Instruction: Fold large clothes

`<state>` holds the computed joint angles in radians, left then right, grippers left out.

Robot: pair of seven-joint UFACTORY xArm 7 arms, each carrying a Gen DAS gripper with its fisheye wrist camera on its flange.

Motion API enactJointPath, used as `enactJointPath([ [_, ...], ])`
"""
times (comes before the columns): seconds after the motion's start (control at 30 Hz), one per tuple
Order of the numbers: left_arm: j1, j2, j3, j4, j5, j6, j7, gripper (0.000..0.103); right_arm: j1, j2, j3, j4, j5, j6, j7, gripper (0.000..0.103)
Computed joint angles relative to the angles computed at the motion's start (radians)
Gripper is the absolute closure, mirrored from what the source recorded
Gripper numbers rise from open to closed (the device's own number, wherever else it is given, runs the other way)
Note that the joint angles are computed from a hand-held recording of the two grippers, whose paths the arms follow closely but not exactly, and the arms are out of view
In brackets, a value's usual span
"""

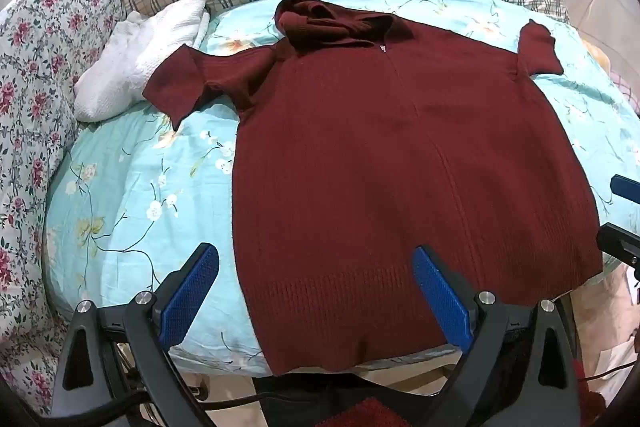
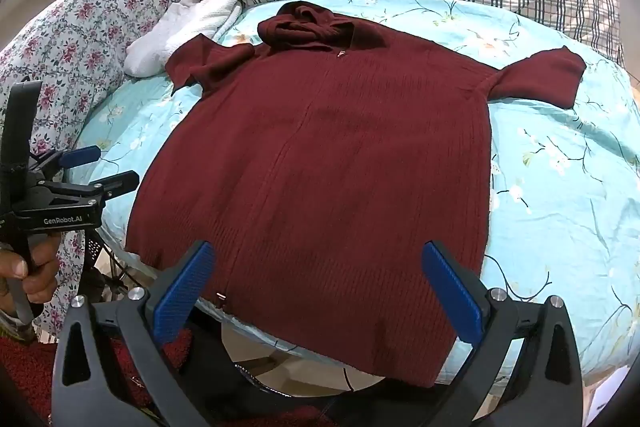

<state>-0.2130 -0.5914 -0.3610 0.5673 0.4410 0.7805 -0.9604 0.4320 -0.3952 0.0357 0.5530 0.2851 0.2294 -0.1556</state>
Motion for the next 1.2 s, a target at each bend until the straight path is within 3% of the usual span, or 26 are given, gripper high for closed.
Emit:
enactJointPath([
  [0.53, 0.004, 0.002, -0.010, 0.004, 0.017, -0.004, -0.014, 0.005, 0.006, 0.014, -0.020, 0.037, 0.030, 0.023, -0.035, 0.000],
  [1.0, 0.010, 0.009, -0.011, 0.009, 0.037, -0.015, -0.023, 0.005, 0.044, 0.006, -0.032, 0.009, 0.081, -0.027, -0.049, 0.000],
  [1.2, -0.009, 0.036, 0.015, 0.029, -0.007, 0.005, 0.013, 0.005, 0.038, 0.005, -0.028, 0.014, 0.080, -0.019, -0.040, 0.000],
])
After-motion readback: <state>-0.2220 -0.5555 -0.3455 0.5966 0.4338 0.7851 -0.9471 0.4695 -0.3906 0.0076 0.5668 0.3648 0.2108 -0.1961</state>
